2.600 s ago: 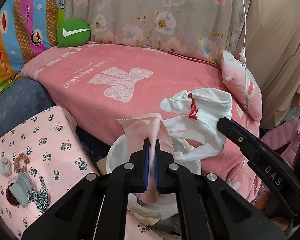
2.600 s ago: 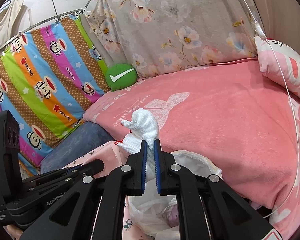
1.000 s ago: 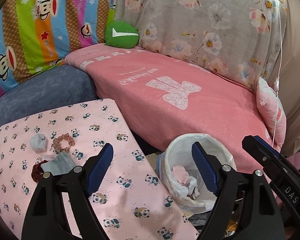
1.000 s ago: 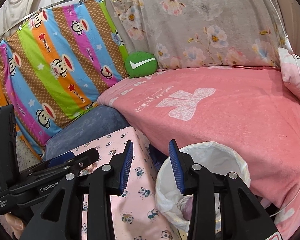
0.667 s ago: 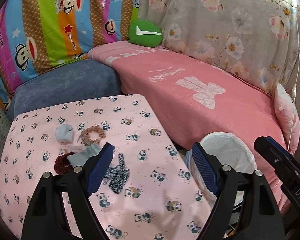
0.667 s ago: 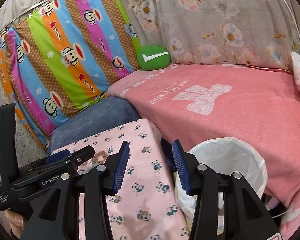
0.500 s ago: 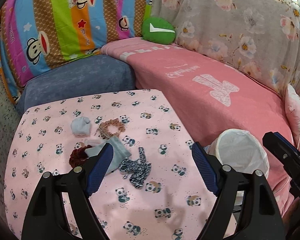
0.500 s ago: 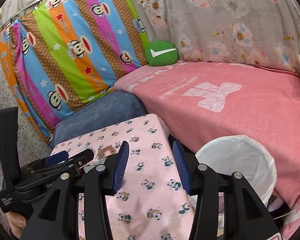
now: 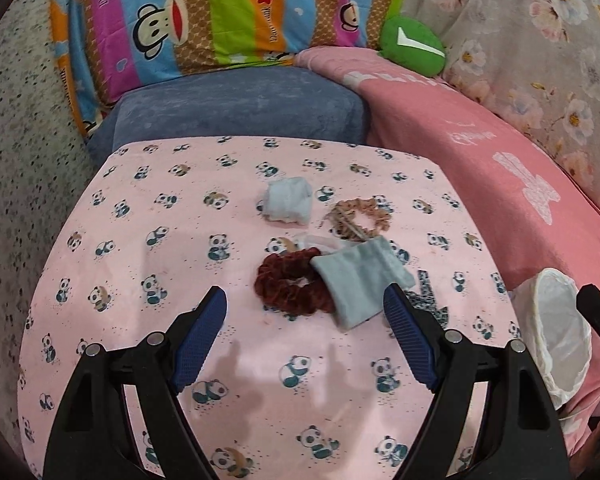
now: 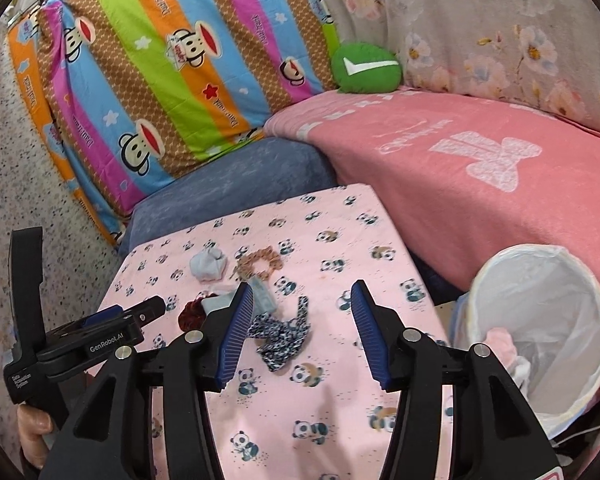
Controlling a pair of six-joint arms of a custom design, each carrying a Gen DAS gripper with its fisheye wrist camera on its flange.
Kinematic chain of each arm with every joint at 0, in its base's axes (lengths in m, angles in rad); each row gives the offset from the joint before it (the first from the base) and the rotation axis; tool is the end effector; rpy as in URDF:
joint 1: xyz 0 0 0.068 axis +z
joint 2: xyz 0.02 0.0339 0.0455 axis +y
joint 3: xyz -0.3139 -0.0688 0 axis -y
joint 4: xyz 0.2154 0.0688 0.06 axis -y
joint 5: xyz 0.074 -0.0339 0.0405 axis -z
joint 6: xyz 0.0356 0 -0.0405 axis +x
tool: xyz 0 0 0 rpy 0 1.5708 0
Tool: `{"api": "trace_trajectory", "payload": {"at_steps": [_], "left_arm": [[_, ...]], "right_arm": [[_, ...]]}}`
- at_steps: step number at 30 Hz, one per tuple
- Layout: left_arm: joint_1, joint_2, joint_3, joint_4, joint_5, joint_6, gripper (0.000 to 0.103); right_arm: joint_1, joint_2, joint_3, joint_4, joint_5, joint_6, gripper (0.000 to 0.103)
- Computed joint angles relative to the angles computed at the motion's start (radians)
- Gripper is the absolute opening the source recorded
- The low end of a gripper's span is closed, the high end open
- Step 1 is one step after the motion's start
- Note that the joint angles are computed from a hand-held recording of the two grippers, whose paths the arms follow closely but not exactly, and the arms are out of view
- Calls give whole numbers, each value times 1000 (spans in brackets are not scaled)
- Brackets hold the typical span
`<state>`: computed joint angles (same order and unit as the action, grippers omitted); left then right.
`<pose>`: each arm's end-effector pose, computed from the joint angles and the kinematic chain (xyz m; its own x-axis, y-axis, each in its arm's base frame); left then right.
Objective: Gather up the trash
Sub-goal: 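Move both open tools back over the remaining items on the cushion, then grasp the red scrunchie with the left gripper while the right grasps the grey-blue pouch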
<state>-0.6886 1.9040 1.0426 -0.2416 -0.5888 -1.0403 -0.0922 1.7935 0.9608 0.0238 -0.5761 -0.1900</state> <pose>0.2868 -0.2105 0.1933 -0.6377 -0.4041 -0.6557 -0.4249 0.8946 -0.1381 0.3506 -0.0129 0.2255 -0.6514 -0.0988 -0.7523 -0.4280 0.8666 0.2567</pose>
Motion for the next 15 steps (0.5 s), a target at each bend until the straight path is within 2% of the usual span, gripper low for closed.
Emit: {"api": "trace_trajectory", "payload": {"at_steps": [5, 15], "left_arm": [[67, -3, -93, 89, 48, 7, 77], [179, 79, -125, 216, 145, 98, 77]], "right_arm": [[94, 64, 10, 40, 57, 32, 52], [233, 249, 137, 49, 156, 81, 52]]}}
